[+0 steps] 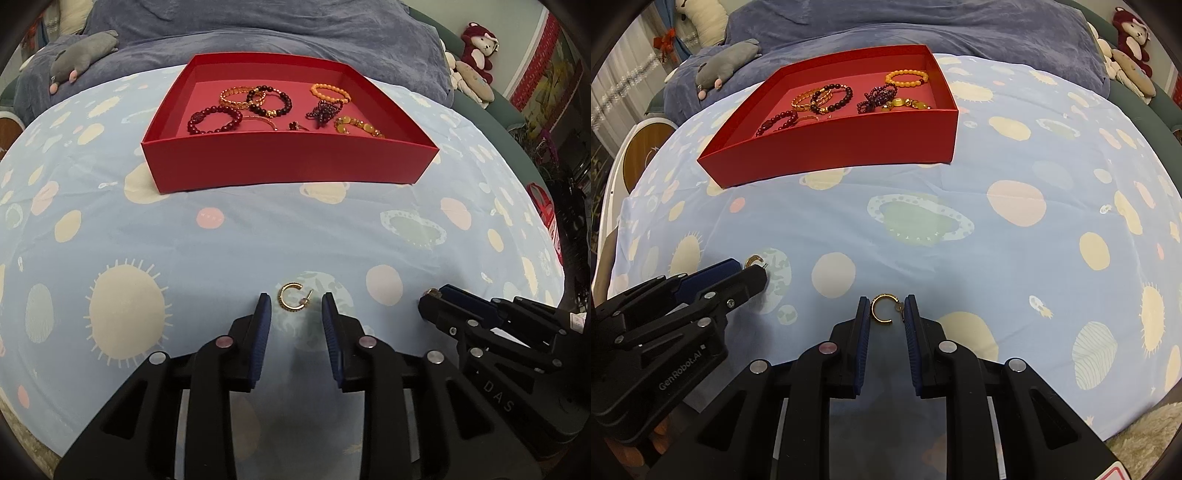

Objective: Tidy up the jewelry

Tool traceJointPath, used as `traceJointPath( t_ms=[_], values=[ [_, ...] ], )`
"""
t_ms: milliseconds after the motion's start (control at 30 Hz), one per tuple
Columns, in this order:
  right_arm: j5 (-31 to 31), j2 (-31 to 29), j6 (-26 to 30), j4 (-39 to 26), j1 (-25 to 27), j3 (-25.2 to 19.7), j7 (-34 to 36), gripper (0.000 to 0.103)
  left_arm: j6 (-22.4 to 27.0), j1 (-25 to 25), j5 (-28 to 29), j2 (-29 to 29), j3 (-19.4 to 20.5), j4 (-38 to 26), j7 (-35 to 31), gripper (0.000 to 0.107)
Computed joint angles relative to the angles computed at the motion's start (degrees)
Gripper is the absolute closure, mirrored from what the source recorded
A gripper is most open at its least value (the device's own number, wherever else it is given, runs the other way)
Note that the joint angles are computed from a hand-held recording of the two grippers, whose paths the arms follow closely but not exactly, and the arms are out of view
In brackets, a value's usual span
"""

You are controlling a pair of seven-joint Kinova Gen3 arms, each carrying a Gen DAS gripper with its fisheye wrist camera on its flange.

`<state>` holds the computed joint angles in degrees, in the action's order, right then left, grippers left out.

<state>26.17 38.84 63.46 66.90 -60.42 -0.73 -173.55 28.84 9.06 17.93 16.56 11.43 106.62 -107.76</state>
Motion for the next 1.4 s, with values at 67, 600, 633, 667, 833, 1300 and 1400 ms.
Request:
traceJointPath(
  t_ms=[67,600,633,667,833,1300,1400],
  values=[
    [-0.04,-0.03,-0.13,0.1,0.05,-0.02,-0.1,0.085,-0.57,0.94,-1.09,0.15,-0.36,-0.1,0.61,0.081],
    [1.13,-1.48,-2.07,1.63,-0.16,0.25,-1.16,0.085,-0.84,-0.58,0.04,-1.88,-0.01,0.78,-0.03,0.091],
    [1.33,-1.66,-2.2,1.62,-0.2,0.27,-1.29,0.085,-0.62,-0.97,0.59,-2.25,0.06,0.62,-0.37,0.091],
    [1.57,-1.91,-2.42,1.67,-0.29,0.32,-1.54,0.085,-0.43,-0.99,0.73,-2.62,-0.16,0.42,-0.26,0.091],
    [3.33,-2.54,-1.84,0.1,-0.74,0.66,-1.41,0.085,1.82,-2.03,2.4,-3.82,-0.74,-1.97,-1.0,0.091],
    [6.8,-0.2,-0.83,-11.2,2.8,2.9,8.38,0.085,4.95,-0.33,-1.34,0.69,-2.51,-16.37,1.92,0.091],
    [6.32,1.34,-0.43,-14.79,4.31,3.6,11.64,0.085,5.33,0.55,-3.01,3.15,-2.61,-20.58,3.85,0.091]
  ],
)
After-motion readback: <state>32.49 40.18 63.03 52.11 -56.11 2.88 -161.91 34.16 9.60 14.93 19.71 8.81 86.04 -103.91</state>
